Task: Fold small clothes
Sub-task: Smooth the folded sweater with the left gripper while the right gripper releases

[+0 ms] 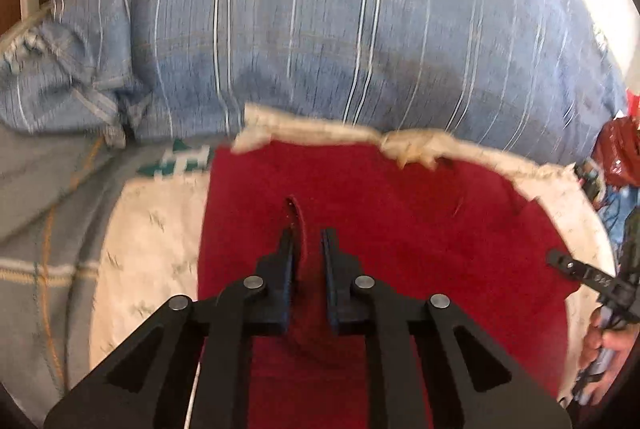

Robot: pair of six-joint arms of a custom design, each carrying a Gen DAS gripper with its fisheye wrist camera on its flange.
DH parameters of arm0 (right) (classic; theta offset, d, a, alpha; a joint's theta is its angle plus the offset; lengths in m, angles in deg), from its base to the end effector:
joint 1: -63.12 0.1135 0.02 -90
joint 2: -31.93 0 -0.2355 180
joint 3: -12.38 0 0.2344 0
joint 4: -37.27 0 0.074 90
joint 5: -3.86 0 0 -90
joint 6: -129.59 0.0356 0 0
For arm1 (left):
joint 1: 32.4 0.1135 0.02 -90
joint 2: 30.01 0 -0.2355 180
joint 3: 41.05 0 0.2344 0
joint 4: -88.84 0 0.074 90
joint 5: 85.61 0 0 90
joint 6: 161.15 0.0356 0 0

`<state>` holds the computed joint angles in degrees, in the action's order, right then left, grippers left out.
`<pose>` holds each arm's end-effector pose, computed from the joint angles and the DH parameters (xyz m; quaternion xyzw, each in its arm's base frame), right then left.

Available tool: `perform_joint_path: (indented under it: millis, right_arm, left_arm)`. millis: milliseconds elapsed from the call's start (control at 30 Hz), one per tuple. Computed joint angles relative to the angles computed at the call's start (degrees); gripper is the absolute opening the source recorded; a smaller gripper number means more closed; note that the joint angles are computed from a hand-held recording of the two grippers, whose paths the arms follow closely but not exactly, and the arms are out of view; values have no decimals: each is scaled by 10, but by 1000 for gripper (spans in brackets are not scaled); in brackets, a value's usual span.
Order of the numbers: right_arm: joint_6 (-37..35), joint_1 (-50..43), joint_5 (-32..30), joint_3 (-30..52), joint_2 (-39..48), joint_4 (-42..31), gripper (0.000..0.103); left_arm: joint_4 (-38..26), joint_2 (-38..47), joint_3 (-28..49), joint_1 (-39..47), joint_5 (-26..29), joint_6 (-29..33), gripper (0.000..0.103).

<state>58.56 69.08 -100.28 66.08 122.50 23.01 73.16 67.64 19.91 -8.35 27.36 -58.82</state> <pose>0.2756 0.0375 0.1239 0.0653 0.9345 0.1846 0.2974 0.2837 0.1114 0.1223 -0.0308 0.9293 -0.0804 0.3591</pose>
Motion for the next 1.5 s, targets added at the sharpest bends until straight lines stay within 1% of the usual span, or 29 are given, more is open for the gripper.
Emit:
perform_joint_path:
  millis: [67, 100, 167, 200, 267, 300, 333, 367, 400, 433, 500, 567, 600, 667, 767, 833, 867, 900, 967, 1033, 1067, 1133, 1167, 1267, 1300, 1333, 1367, 1433, 1500]
  right_arm:
    - [7, 9, 29, -38, -50, 26, 12]
    - [9, 24, 63, -64, -82, 39, 11]
    - [3, 54, 128, -81, -91, 39, 11]
    - [-3, 61, 138, -76, -69, 39, 12]
    - [1, 51, 132, -80, -68, 37, 24]
    - [9, 38, 121, -78, -85, 20, 29]
    - [12, 32, 119, -75, -103, 5, 29]
    - [13, 32, 122, -76, -131, -1, 29]
    - [7, 32, 116, -75, -150, -4, 29]
    - [0, 37, 107, -64, -152, -9, 30]
    - [-21, 65, 89, -25, -126, -23, 29]
    - [-30, 104, 84, 26, -62, -27, 29]
    - [-31, 121, 84, 51, -25, -26, 29]
    - [-36, 149, 98, 105, 53, -27, 29]
    - [-42, 168, 130, 198, 171, -53, 28]
    - [-43, 177, 185, 212, 205, -19, 27]
    - [-36, 172, 188, 227, 216, -25, 26]
    - [-26, 165, 177, 230, 215, -28, 26]
    - [-18, 152, 154, 219, 197, -37, 26]
    - [-20, 145, 155, 186, 156, -43, 30]
    - [-24, 141, 163, 149, 116, -41, 31]
    - [-30, 135, 169, 95, 48, -47, 39]
    - [-28, 131, 176, 66, 16, -50, 40]
    - [-29, 115, 185, -10, -43, -55, 40]
    - [-38, 121, 213, -32, -63, -52, 41]
    - [-40, 130, 242, -41, -74, -59, 49]
    - [-38, 129, 238, -49, -86, -60, 49]
    - [-20, 98, 189, -74, -132, -64, 49]
    - [-7, 92, 169, -81, -153, -60, 49]
  left_arm:
    - [10, -26, -10, 14, 22, -4, 11]
    - [24, -32, -19, 22, 30, -6, 11]
    - [40, -8, -20, 25, 22, -2, 11]
    - [43, 30, -10, 20, 4, 1, 11]
    - [42, 75, 4, 11, -25, 1, 13]
    - [50, 89, 3, 12, -30, 2, 14]
    - [68, 86, -10, 19, -18, -2, 16]
    - [71, 79, -16, 23, -15, -7, 19]
    - [66, 73, -17, 25, -16, -13, 29]
    - [62, 64, -18, 28, -11, -23, 42]
    - [73, 47, -30, 33, 3, -39, 52]
    - [80, 38, -38, 25, -6, -41, 53]
    - [82, 39, -38, 16, -19, -38, 53]
    - [86, 48, -36, 6, -38, -35, 53]
    - [101, 68, -36, -7, -68, -31, 53]
    - [126, 75, -45, -10, -76, -35, 58]
    - [135, 75, -49, -12, -80, -35, 59]
    - [141, 77, -51, -14, -86, -36, 61]
    - [145, 80, -50, -14, -88, -34, 63]
    - [144, 82, -49, -9, -81, -32, 67]
    - [145, 83, -49, -8, -80, -34, 68]
    - [147, 88, -48, -3, -75, -38, 72]
    - [149, 92, -47, -3, -76, -41, 72]
    - [154, 94, -48, -6, -82, -45, 75]
    - [155, 92, -50, -7, -85, -44, 75]
    - [151, 88, -51, -8, -88, -43, 75]
    - [144, 83, -53, -7, -91, -41, 75]
    - [133, 64, -63, -1, -89, -33, 75]
    - [125, 50, -74, 10, -80, -27, 76]
